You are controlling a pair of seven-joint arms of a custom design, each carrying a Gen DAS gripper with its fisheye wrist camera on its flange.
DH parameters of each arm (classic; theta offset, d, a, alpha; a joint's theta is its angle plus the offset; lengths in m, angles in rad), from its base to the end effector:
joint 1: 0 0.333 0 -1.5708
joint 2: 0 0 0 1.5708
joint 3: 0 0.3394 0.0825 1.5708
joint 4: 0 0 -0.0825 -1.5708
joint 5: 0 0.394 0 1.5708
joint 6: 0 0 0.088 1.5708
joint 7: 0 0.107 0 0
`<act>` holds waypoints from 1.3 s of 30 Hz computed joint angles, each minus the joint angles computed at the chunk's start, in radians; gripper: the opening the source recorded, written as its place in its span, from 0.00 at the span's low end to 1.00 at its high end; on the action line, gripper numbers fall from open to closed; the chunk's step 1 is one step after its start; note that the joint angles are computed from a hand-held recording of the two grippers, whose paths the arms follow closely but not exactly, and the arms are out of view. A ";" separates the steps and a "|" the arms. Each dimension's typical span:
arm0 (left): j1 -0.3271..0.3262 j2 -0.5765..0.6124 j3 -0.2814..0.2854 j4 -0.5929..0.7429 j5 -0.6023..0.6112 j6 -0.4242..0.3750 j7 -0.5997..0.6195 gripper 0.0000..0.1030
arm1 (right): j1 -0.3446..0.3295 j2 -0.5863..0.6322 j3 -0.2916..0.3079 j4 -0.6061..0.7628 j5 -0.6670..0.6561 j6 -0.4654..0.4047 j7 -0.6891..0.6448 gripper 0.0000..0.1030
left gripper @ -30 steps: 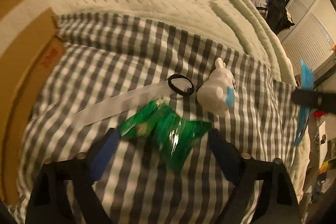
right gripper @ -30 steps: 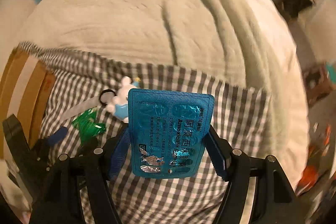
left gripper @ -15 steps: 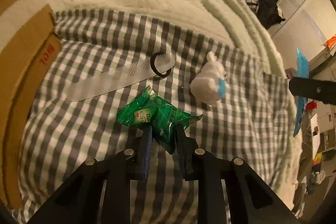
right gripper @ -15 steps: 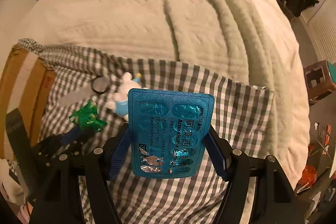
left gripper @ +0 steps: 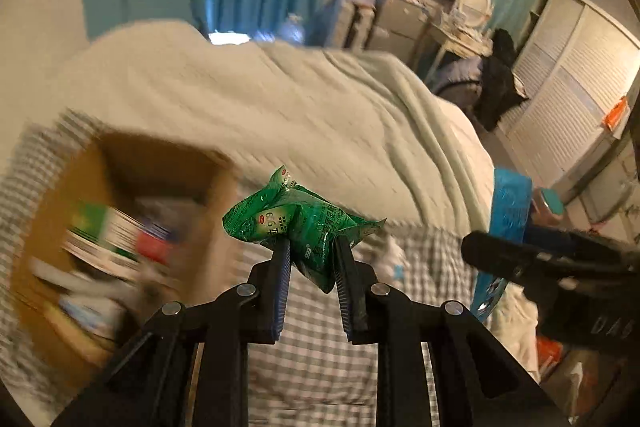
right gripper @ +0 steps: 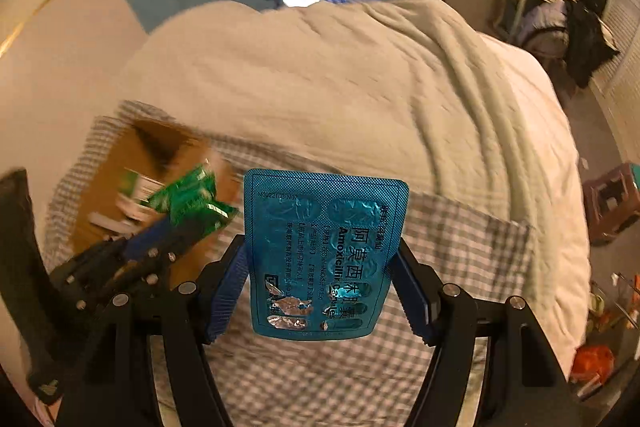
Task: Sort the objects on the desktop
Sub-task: 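Drop the green packet and blue blister pack into the cardboard box with both grippers, then grasp the clear stick with black ring with the left gripper while the right grasps the white bear figurine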
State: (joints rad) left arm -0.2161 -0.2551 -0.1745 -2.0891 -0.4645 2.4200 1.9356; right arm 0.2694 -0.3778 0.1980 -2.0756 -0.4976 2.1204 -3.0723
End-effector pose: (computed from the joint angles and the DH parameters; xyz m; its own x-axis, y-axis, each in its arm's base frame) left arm 0.4855 -0.2124 0.6170 -0.5292 -0.8263 0.1928 -0.7324 0.3302 -0.5954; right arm 0.4305 0.2117 0.6523 -0.7226 -0.5910 -0.3585 -0.3772 0.7718 -0.5120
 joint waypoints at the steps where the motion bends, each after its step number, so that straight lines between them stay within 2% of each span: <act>1: 0.016 0.004 0.013 0.031 0.024 -0.024 0.005 0.21 | -0.005 0.029 0.006 0.040 -0.016 0.008 0.001 0.67; 6: 0.105 0.039 0.049 0.113 0.165 -0.068 0.020 0.21 | 0.003 0.199 0.006 0.240 -0.090 0.047 0.003 0.67; 12: 0.186 0.131 0.092 0.159 0.161 -0.155 0.017 0.21 | 0.055 0.408 -0.053 0.455 -0.106 0.102 -0.020 0.67; 16: 0.211 0.143 0.101 0.150 0.129 -0.143 0.091 0.21 | 0.083 0.495 -0.101 0.541 -0.094 0.139 -0.026 0.67; 17: 0.216 0.147 0.104 0.153 0.108 -0.137 0.104 0.25 | 0.084 0.508 -0.114 0.545 -0.094 0.170 -0.012 0.68; 18: 0.220 0.157 0.106 0.162 0.081 -0.134 0.108 0.26 | 0.088 0.506 -0.123 0.533 -0.096 0.191 0.004 0.74; 19: 0.223 0.159 0.105 0.164 0.067 -0.138 0.105 0.34 | 0.088 0.509 -0.132 0.526 -0.098 0.217 0.028 0.81; 20: 0.227 0.164 0.106 0.169 0.050 -0.149 0.109 0.53 | 0.091 0.504 -0.139 0.513 -0.106 0.229 0.052 0.82; 22: 0.231 0.183 0.097 0.182 0.062 -0.127 0.086 0.76 | 0.090 0.494 -0.147 0.492 -0.111 0.235 0.082 0.82; 24: 0.229 0.173 0.091 0.161 0.049 -0.070 0.100 0.78 | 0.088 0.478 -0.152 0.475 -0.125 0.216 0.105 0.82; 28: 0.212 0.147 0.083 0.129 0.010 -0.023 0.153 0.79 | 0.078 0.395 -0.141 0.388 -0.147 0.144 0.162 0.82; 32: 0.175 0.089 0.071 0.077 -0.041 0.023 0.241 0.79 | 0.062 0.285 -0.099 0.293 -0.175 -0.003 0.309 0.82; 34: 0.150 0.052 0.059 0.045 -0.039 0.039 0.266 0.79 | 0.052 0.223 -0.077 0.237 -0.167 -0.049 0.361 0.82; 37: 0.107 0.006 0.046 -0.001 -0.046 0.051 0.298 0.80 | 0.049 0.147 -0.043 0.179 -0.108 -0.154 0.369 0.82; 39: 0.085 -0.025 0.025 -0.037 -0.028 0.079 0.278 0.84 | 0.045 0.107 -0.032 0.141 -0.076 -0.180 0.364 0.82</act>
